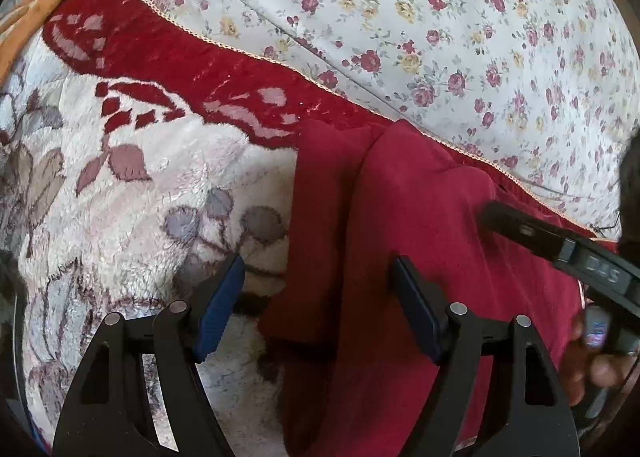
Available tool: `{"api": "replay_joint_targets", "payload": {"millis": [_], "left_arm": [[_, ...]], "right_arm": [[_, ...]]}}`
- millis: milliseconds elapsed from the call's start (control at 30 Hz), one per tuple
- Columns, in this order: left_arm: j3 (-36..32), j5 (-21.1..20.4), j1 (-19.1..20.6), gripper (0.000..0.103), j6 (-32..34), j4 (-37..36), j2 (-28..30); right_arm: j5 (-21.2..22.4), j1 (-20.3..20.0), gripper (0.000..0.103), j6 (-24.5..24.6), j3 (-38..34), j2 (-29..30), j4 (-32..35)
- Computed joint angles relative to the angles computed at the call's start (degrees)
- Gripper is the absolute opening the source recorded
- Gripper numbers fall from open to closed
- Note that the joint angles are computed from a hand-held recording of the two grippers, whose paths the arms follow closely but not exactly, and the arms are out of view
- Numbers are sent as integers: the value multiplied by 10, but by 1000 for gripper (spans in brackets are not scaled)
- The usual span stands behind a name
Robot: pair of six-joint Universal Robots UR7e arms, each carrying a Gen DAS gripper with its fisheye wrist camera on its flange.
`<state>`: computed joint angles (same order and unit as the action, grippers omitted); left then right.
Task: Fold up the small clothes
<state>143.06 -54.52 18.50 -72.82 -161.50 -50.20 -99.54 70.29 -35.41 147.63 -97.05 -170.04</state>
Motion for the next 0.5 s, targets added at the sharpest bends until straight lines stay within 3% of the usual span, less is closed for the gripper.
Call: {"api": "replay_joint_targets", "payload": {"millis": [133, 267, 333, 433, 500], "left_arm": [[1, -6, 3, 76, 8, -4, -1], [42, -49, 11, 76, -9, -63, -34], [70, -63, 7, 76, -23, -106, -51], [95, -66, -5, 76, -47, -116, -71], [98, -69, -2, 76, -52, -130, -69]], "right_arm": [[-31, 52, 57, 21, -13, 99, -57], [-72, 84, 62, 56, -55, 184, -63], [-89, 94, 76, 78, -78, 207, -42], [-121, 131, 79, 116, -97, 226, -27], [-119, 153, 80, 115, -99, 232, -26]]}}
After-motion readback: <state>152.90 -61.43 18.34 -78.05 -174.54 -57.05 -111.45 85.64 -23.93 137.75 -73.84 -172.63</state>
